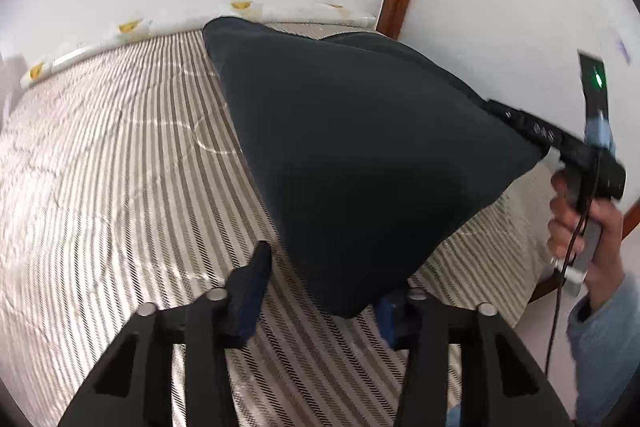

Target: Fold small clothes

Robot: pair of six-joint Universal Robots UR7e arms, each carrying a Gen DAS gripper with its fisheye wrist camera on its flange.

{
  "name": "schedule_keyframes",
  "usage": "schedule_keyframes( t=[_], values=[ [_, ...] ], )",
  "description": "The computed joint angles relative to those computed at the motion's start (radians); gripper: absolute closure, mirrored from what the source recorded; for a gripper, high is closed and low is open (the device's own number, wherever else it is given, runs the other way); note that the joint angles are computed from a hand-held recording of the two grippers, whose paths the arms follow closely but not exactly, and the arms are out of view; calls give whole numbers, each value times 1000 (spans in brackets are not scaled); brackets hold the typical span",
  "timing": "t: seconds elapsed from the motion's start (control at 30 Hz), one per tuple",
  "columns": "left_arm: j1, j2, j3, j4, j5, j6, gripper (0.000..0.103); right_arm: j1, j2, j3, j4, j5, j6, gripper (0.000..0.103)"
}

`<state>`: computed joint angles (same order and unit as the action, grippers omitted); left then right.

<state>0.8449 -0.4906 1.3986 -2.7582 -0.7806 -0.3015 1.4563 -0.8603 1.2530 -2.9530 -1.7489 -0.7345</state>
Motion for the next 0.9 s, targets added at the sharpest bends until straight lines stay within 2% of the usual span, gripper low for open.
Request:
schedule_keyframes(
  t=[0.03,0.1,0.17,0.2,0.23,0.27,0.3,0.33,0.4,0.43,0.57,0.7,0.8,0.9],
  values=[
    [3,3,-5,0,-6,-10,69,-7,-8,8,0,9,5,49],
    [-2,13,-11,-8,19,-11,73,-18,-22,5,51,5,37,44],
    [-5,12,5,-42,33,-13,80,-27,-29,-6,124,7,80,44],
    [-4,10,13,-69,29,-14,84,-25,-22,-20,158,-19,97,46],
    [-3,-5,36,-99,28,-11,86,-19,-11,-27,162,-51,99,60],
    [-5,-6,43,-118,36,-7,86,-18,-9,-24,159,-42,94,74],
    [-9,-9,51,-134,52,-4,87,-14,-11,-10,152,-26,83,81],
    [-12,-17,65,-147,62,-4,87,1,2,-3,102,-52,64,84],
    [-12,-42,95,-164,79,-11,87,22,18,5,56,-77,37,85],
    [-11,-60,115,-169,82,-19,87,29,21,6,67,-75,50,86],
    [9,-155,213,-195,79,-76,88,49,18,18,139,-10,86,86],
    [10,-241,303,-190,158,-114,88,89,35,52,133,23,62,86],
    [13,-295,358,-169,190,-160,88,112,39,80,142,38,61,86],
    [15,-322,397,-161,193,-179,88,123,26,125,124,47,38,86]
  ],
)
